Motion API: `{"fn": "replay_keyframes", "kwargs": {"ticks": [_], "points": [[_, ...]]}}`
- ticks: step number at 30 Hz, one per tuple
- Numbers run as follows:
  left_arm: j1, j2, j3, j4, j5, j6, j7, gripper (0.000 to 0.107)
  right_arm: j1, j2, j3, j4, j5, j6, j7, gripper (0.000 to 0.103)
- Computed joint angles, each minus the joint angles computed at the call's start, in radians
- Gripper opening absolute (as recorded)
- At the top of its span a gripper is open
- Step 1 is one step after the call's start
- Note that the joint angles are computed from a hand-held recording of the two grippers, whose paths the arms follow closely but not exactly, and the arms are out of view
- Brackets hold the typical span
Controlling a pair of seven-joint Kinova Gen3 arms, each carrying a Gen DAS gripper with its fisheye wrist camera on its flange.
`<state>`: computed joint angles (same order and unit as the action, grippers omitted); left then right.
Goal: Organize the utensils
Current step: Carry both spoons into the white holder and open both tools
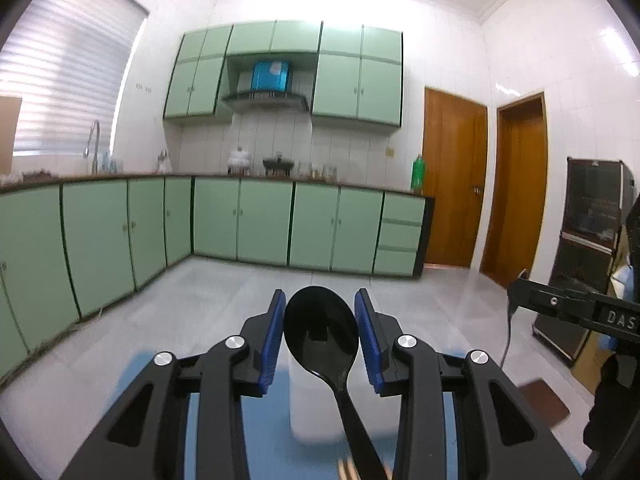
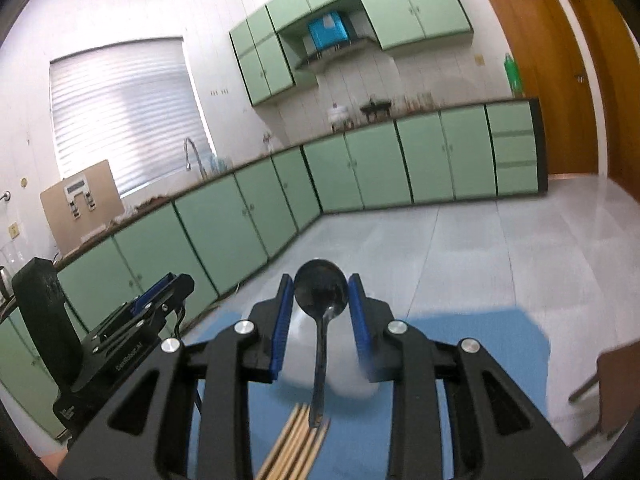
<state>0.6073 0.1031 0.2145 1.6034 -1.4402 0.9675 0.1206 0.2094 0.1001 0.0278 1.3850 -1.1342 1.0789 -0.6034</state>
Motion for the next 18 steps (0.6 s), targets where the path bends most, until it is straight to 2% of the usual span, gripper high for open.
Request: {"fn": "replay_keyframes", "kwargs": {"ticks": [5, 11, 15, 18], "points": [[-0.039, 0.098, -0.064, -0.157, -0.03, -0.053, -0.082, 0.035, -0.022, 0.083, -0.037, -0.162, 0.039, -0.052, -0.093, 0.027], [-0.02, 0.217, -0.151, -0.284, 0.001, -0.062, -0.173, 0.035, -0.062, 0.159, -0.099, -0.246, 0.172, -0.159, -0.199, 0.027], [-0.016, 0.253, -0.188, -0.305, 0.063, -0.083, -0.203, 0.035, -0.089, 0.185, -0.13, -0.249, 0.284, -0.199, -0.251, 0.027], [0.008, 0.236, -0.221, -0.26, 0.092, -0.107, -0.172, 0.037, -0.083, 0.206, -0.151, -0.259, 0.326, -0.163, -0.27, 0.028]]}}
